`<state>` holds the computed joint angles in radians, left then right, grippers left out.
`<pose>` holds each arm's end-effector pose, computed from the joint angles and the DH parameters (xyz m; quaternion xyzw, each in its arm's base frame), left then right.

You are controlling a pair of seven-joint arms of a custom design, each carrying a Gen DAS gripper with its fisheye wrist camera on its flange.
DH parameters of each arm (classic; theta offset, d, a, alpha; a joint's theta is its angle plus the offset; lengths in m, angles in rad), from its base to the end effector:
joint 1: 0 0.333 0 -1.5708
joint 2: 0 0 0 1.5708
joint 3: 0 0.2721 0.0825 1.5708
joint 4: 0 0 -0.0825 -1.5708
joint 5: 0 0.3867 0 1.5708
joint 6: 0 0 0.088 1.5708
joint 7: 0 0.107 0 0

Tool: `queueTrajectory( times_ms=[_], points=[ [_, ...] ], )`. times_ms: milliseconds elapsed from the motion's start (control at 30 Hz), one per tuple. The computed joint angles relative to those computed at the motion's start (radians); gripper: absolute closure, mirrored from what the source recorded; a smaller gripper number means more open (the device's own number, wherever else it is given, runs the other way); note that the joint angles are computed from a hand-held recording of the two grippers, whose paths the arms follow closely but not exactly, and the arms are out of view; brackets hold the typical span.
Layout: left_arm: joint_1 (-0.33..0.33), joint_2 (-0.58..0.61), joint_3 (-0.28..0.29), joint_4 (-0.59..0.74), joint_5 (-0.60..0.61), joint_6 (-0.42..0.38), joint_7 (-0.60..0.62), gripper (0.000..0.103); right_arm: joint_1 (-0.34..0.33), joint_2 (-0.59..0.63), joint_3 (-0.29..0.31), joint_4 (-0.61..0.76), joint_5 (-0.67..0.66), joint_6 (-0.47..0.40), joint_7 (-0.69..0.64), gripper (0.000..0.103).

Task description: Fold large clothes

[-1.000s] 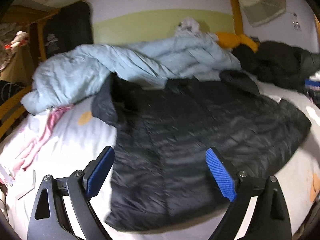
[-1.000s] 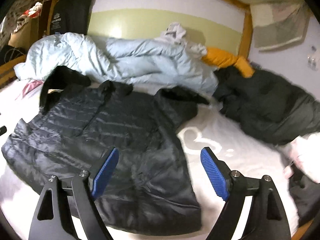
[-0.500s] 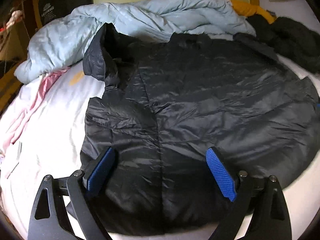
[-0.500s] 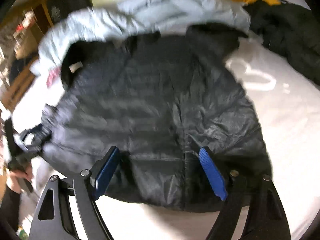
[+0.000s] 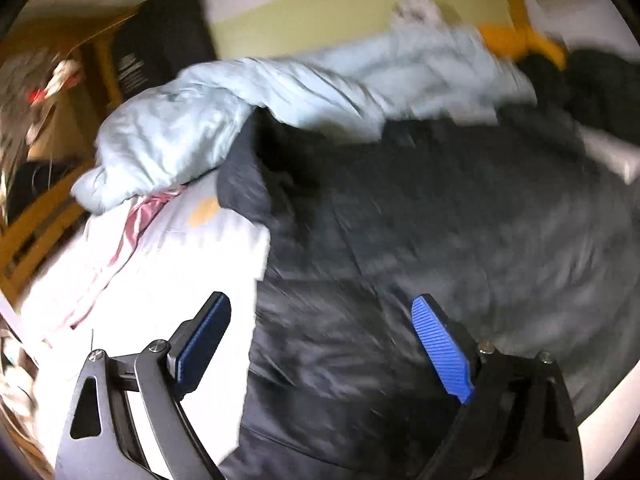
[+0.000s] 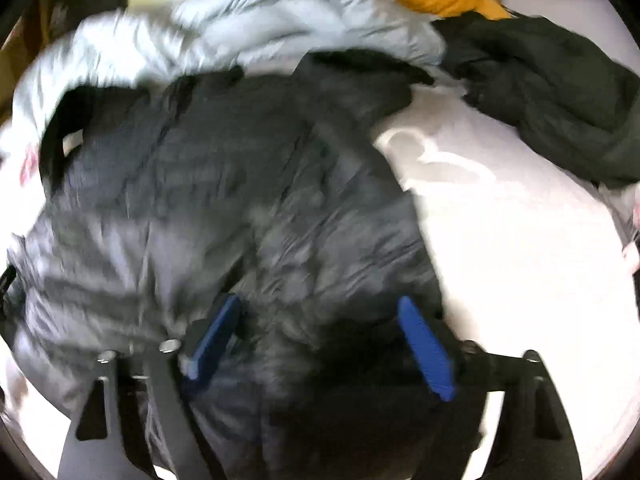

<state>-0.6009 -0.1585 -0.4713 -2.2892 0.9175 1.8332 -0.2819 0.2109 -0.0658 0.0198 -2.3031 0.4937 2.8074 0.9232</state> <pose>0.2853 -0.3911 0.3742 -0.7372 0.4950 -0.1576 0.4321 0.5383 0.1031 0.3886 -0.8079 0.5029 -0.1516 0.2672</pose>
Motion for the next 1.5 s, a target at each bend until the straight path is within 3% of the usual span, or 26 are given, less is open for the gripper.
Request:
queueTrajectory(
  times_ms=[33, 100, 200, 267, 300, 333, 400, 433, 500, 600, 767, 833, 867, 967, 1033, 1167, 1233, 1367, 1500],
  points=[
    [0.0, -0.068, 0.019, -0.061, -0.009, 0.091, -0.008, 0.048, 0.004, -0.001, -0.014, 0.02, 0.075, -0.04, -0.065, 0.036],
    [0.008, -0.167, 0.052, -0.157, -0.054, 0.263, 0.004, 0.075, 0.006, -0.015, -0.034, 0.041, 0.217, -0.115, -0.204, 0.049],
    [0.038, -0.152, 0.064, -0.169, -0.153, 0.327, 0.065, 0.08, 0.006, -0.021, -0.028, 0.035, 0.255, -0.129, -0.314, 0.057],
    [0.063, -0.102, 0.068, -0.151, -0.223, 0.326, 0.097, 0.081, -0.003, 0.002, -0.004, 0.024, 0.119, -0.085, -0.233, 0.068],
    [0.077, -0.086, 0.073, -0.154, -0.24, 0.34, 0.094, 0.082, -0.012, 0.037, 0.008, 0.029, -0.01, -0.061, -0.125, 0.069],
    [0.086, -0.081, 0.065, -0.159, -0.235, 0.34, 0.076, 0.082, -0.02, 0.059, 0.006, 0.043, -0.099, -0.061, -0.048, 0.07],
    [0.109, -0.043, 0.044, -0.141, -0.176, 0.288, 0.04, 0.082, -0.023, 0.08, 0.003, 0.051, -0.12, -0.031, -0.019, 0.072],
    [0.113, -0.015, 0.04, -0.122, -0.163, 0.242, 0.044, 0.082, -0.024, 0.087, 0.0, 0.047, -0.187, 0.01, 0.045, 0.076],
    [0.108, -0.019, 0.046, -0.136, -0.16, 0.239, 0.006, 0.082, 0.002, 0.11, -0.044, 0.047, -0.353, 0.068, 0.208, 0.078],
    [0.102, -0.027, 0.049, -0.139, -0.166, 0.22, 0.006, 0.082, -0.05, 0.135, -0.01, 0.097, -0.257, 0.001, 0.169, 0.078],
    [0.082, -0.034, 0.043, -0.113, -0.207, 0.112, -0.018, 0.082, -0.043, 0.136, -0.02, 0.102, -0.344, 0.003, 0.231, 0.081],
    [0.072, -0.106, 0.032, -0.148, -0.166, 0.152, -0.063, 0.083, -0.037, 0.104, -0.031, 0.09, -0.29, -0.013, 0.211, 0.081],
    [0.064, -0.134, 0.013, -0.15, -0.121, 0.166, -0.077, 0.083, -0.059, 0.075, -0.005, 0.077, -0.174, -0.03, 0.118, 0.081],
    [0.039, -0.119, -0.049, -0.074, -0.02, 0.125, -0.056, 0.083, -0.044, -0.034, -0.023, 0.031, 0.184, -0.135, -0.19, 0.081],
    [0.024, -0.08, -0.058, -0.032, 0.021, 0.169, -0.045, 0.082, -0.021, -0.119, -0.042, -0.023, 0.288, -0.195, -0.294, 0.081],
    [0.011, 0.037, -0.029, 0.023, 0.075, 0.367, -0.058, 0.082, 0.019, -0.213, -0.061, -0.1, 0.334, -0.304, -0.363, 0.079],
    [0.006, 0.116, -0.01, 0.066, 0.111, 0.446, -0.049, 0.082, 0.035, -0.23, -0.051, -0.132, 0.323, -0.306, -0.383, 0.079],
    [-0.034, 0.237, 0.028, 0.164, 0.172, 0.452, 0.006, 0.082, 0.086, -0.254, -0.041, -0.189, 0.333, -0.303, -0.468, 0.079],
    [-0.052, 0.221, 0.065, 0.144, 0.246, 0.516, -0.075, 0.082, 0.136, -0.284, -0.067, -0.222, 0.436, -0.349, -0.565, 0.079]
  ],
)
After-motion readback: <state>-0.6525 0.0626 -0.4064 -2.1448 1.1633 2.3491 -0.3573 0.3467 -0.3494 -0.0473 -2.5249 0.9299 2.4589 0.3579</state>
